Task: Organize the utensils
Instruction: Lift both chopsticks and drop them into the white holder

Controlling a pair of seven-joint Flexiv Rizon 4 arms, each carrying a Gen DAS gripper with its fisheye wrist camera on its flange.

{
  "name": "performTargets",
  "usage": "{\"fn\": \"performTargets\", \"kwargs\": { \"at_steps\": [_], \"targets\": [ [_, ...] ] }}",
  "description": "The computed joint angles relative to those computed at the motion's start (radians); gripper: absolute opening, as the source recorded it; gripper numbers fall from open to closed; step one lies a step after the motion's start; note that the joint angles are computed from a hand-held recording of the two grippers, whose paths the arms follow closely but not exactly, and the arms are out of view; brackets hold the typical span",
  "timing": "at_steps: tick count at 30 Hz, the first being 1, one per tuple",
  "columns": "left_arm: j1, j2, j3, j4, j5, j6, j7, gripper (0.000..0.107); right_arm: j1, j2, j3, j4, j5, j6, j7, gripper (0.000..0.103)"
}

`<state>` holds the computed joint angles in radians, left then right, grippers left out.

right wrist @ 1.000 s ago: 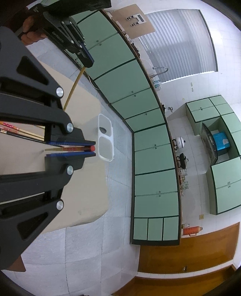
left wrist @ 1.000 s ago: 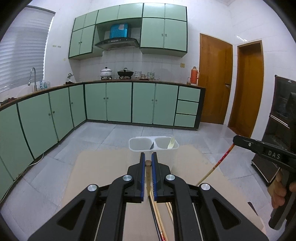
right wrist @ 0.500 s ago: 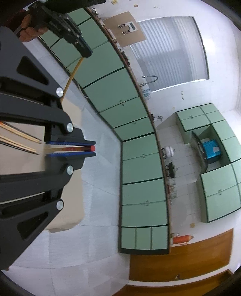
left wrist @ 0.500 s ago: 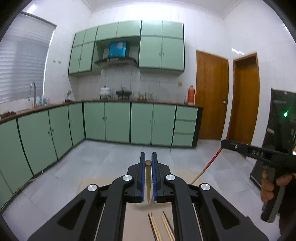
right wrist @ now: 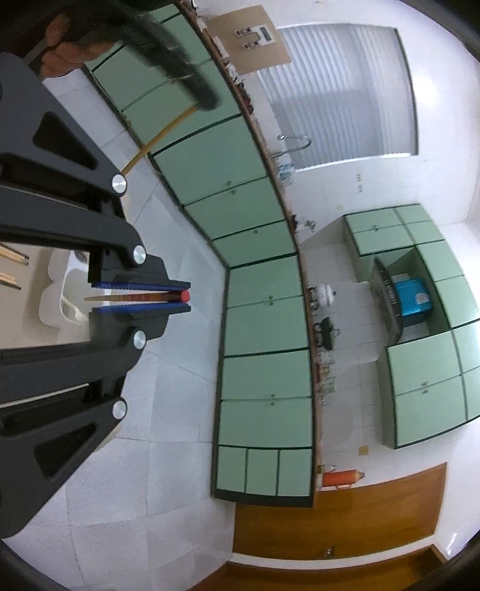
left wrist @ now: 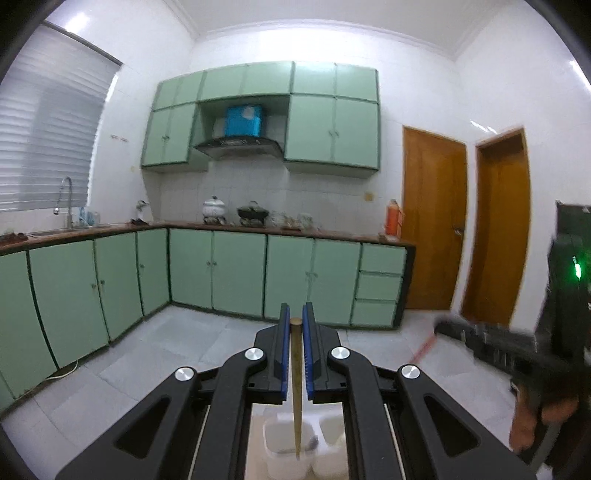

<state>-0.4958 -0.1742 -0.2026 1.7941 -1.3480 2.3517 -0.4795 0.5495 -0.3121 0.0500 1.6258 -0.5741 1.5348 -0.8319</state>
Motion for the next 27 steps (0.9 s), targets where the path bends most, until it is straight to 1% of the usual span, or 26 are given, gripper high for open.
{"fn": "performTargets", "kwargs": {
  "at_steps": [1,2,3,6,9,10,12,15,18,19,21,23,26,27],
  "targets": [
    [0.008,-0.008,0.002,-0.015,0.001,-0.012,-0.002,0.006,0.003,-0.009,-0.005,-0.002,-0.001,-0.004,0.004,0.005],
    [0.019,-0.01,0.004,-0.024,0.005,-0.042,-0.024,0.006,-0.002,-0.024,0.002,-0.009,0.008,-0.013,0.0,0.005],
    [0.024,-0.015,0.005,-0.036,0.002,-0.052,-0.027,0.006,-0.008,-0.035,0.014,-0.017,0.022,-0.024,-0.009,0.005],
    [0.031,-0.038,0.005,-0.071,-0.01,-0.056,0.004,0.006,-0.018,-0.057,0.036,-0.022,0.056,-0.032,-0.032,0.005],
    [0.035,-0.044,0.006,-0.079,0.007,-0.065,-0.006,0.006,-0.002,-0.062,0.018,-0.017,0.054,-0.015,-0.038,0.005],
    [0.034,-0.04,0.01,-0.06,0.033,-0.063,-0.036,0.006,0.001,-0.064,0.016,-0.02,0.055,-0.014,-0.042,0.005],
    [0.033,-0.048,0.014,-0.071,0.041,-0.059,-0.031,0.006,-0.002,-0.074,0.024,-0.038,0.065,-0.016,-0.06,0.005],
    [0.033,-0.074,0.018,-0.087,0.051,-0.044,-0.007,0.006,0.012,-0.083,0.007,-0.048,0.063,-0.015,-0.059,0.005],
    [0.04,-0.104,0.024,-0.095,0.067,-0.034,-0.022,0.006,0.006,-0.095,0.021,-0.059,0.084,-0.027,-0.066,0.005],
    [0.042,-0.119,0.024,-0.103,0.057,-0.031,-0.018,0.006,0.003,-0.099,0.029,-0.062,0.093,-0.033,-0.07,0.005],
    [0.049,-0.139,0.019,-0.114,0.023,-0.04,-0.008,0.006,0.012,-0.101,0.019,-0.052,0.094,-0.039,-0.064,0.005],
    [0.053,-0.156,0.007,-0.129,-0.034,-0.048,0.031,0.007,0.007,-0.107,0.031,-0.049,0.102,-0.053,-0.075,0.005],
    [0.071,-0.172,-0.038,-0.162,-0.187,-0.06,0.151,0.007,-0.001,-0.114,0.054,-0.045,0.122,-0.075,-0.097,0.005],
    [0.081,-0.168,-0.048,-0.153,-0.204,-0.066,0.156,0.008,-0.006,-0.116,0.066,-0.043,0.132,-0.084,-0.107,0.006]
  ]
}}
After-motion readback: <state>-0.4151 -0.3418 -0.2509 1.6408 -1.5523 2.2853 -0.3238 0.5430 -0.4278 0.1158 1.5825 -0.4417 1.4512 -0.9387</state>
